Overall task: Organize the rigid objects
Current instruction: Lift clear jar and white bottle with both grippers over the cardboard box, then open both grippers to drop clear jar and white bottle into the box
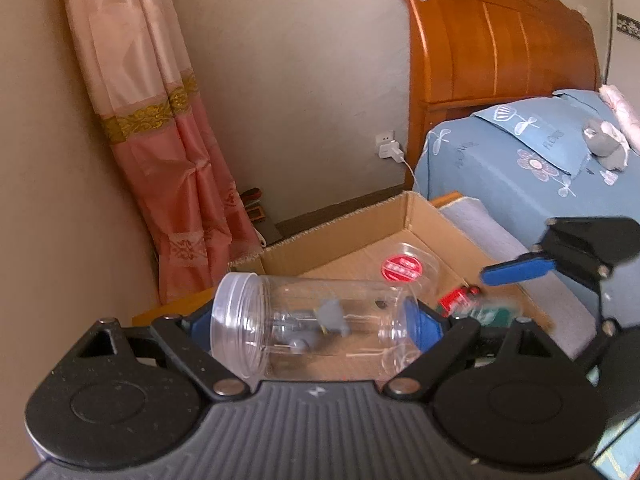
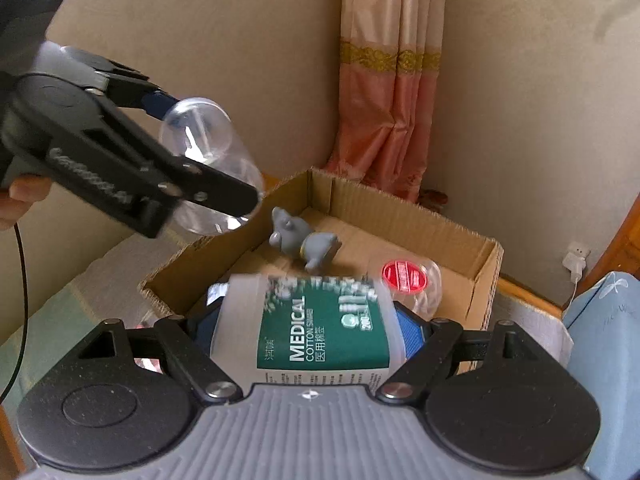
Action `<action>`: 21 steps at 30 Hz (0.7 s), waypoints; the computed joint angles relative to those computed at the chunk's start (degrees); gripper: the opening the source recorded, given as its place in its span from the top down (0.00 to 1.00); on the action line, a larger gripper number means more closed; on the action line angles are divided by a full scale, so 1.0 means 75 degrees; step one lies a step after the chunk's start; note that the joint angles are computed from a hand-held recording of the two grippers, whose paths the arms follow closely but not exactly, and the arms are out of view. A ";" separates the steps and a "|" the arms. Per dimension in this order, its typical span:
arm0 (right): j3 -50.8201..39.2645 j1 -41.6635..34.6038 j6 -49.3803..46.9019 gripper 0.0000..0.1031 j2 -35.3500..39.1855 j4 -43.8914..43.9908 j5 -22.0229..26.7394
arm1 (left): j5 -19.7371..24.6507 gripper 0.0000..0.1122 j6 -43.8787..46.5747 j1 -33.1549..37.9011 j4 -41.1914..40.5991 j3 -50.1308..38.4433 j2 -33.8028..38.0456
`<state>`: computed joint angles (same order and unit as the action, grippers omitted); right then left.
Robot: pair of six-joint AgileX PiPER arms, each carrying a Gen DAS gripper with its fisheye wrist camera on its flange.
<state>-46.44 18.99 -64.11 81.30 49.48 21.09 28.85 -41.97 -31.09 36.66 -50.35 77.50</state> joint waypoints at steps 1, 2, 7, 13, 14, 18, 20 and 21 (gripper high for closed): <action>-0.0034 -0.0041 -0.0144 0.03 0.0055 0.0214 0.0024 | -0.0080 0.19 0.0145 0.0110 -0.0148 -0.0077 0.0106; -0.0014 -0.0091 -0.0412 0.00 0.0070 0.0547 0.0020 | -0.0177 0.19 0.0305 0.0234 -0.0323 -0.0181 0.0243; 0.0156 -0.0157 -0.0394 0.00 -0.0028 0.0608 -0.0012 | -0.0420 0.19 0.0790 0.0613 -0.0786 -0.0731 0.0920; 0.0591 -0.0389 -0.0878 0.00 -0.0303 0.1129 0.0197 | -0.0332 0.19 0.1225 0.0841 -0.1266 -0.1614 0.1838; 0.0656 -0.0400 -0.0889 0.00 -0.0366 0.1129 0.0195 | -0.0323 0.19 0.1203 0.0857 -0.1268 -0.1739 0.1968; 0.0883 -0.0455 -0.1022 0.00 -0.0628 0.1255 0.0206 | -0.0230 0.19 0.1116 0.0910 -0.1306 -0.2178 0.2423; 0.0958 -0.0540 -0.1088 0.00 -0.0748 0.1342 0.0280 | -0.0171 0.18 0.0971 0.0914 -0.1281 -0.2333 0.2607; 0.1019 -0.0576 -0.1129 0.00 -0.0827 0.1391 0.0294 | -0.0148 0.17 0.0855 0.0920 -0.1237 -0.2380 0.2669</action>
